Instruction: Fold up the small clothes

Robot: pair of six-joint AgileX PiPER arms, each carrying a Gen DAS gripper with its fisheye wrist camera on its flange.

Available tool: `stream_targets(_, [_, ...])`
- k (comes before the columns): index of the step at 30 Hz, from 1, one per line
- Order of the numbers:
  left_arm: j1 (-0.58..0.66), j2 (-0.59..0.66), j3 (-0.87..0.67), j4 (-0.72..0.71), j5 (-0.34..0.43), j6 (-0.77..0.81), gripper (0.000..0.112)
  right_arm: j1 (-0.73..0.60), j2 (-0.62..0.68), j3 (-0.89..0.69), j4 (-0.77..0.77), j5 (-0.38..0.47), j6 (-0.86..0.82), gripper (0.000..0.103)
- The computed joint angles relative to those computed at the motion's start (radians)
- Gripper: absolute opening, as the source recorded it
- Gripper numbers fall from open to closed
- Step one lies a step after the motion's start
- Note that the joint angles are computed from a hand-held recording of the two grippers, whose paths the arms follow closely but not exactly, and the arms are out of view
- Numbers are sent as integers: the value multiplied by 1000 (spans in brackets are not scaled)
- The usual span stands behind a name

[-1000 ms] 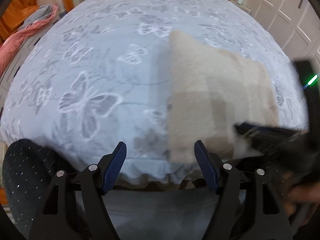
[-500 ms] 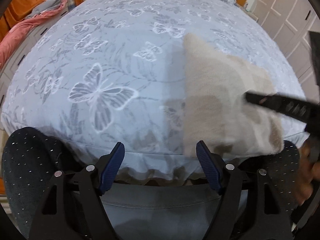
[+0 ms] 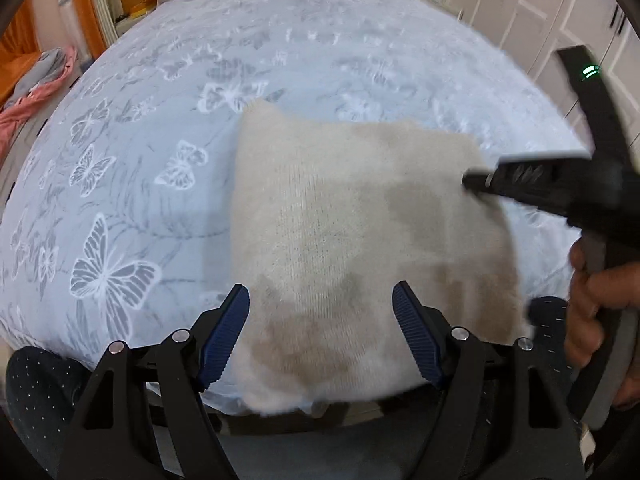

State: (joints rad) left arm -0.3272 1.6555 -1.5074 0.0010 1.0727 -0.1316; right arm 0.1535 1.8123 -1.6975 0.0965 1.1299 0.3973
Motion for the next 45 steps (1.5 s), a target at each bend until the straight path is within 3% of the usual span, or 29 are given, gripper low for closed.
stream_targets(2, [-10,49,-15,21,15,-20,72,4,101,-20,-31,50,-20,3])
stream_targets(3, [-21,51,-11,49,13,-38,72,3,96,8,-33,15,-29,3])
stream_targets(6, [-28,43,14,70,-2,-42,78,-8,34,-6,5,35,-14,7])
stream_targets(10, [-26,41,34,77,-17,-52,81,8,-130,130,28,-1,14,8])
stream_targets(12, [-33,41,38,84,-15,-53,82,44,-93,195,28,28,-1,6])
stream_targets(13, [-34,43,38,88,-15,-51,82,63,-87,237,8,-5,-9,6])
stream_targets(16, [-18,24,47,68,0,-29,82,113,-126,181,-77,34,72,8])
stream_targets(17, [-8,19,47,54,7,-23,82,115,-160,182,-57,21,67,16])
stream_targets(19, [12,-1,70,35,7,-27,82,123,-201,212,-13,1,31,16])
stream_targets(21, [17,-13,96,27,-1,-27,82,140,-177,229,-8,41,18,16])
stream_targets(25, [1,-34,127,40,-3,-34,82,141,-145,305,11,20,27,11])
stream_targets(31, [-4,-54,122,43,8,-29,82,109,-307,413,-10,-115,80,27])
stream_targets(36, [11,-65,130,22,17,-19,83,36,-365,523,81,-211,74,28])
stream_targets(38, [29,-81,141,11,19,-12,84,50,-363,497,33,-197,120,33])
stream_targets(39, [38,-89,146,7,21,-10,84,57,-366,492,-4,-195,151,43])
stream_targets(42, [81,-115,165,-16,34,8,84,31,-367,493,13,-172,138,56])
stream_targets(44, [101,-128,178,-23,37,16,84,-6,-307,476,121,-116,30,56])
stream_targets(45, [115,-136,187,-25,40,20,84,-12,-280,468,151,-102,-10,45])
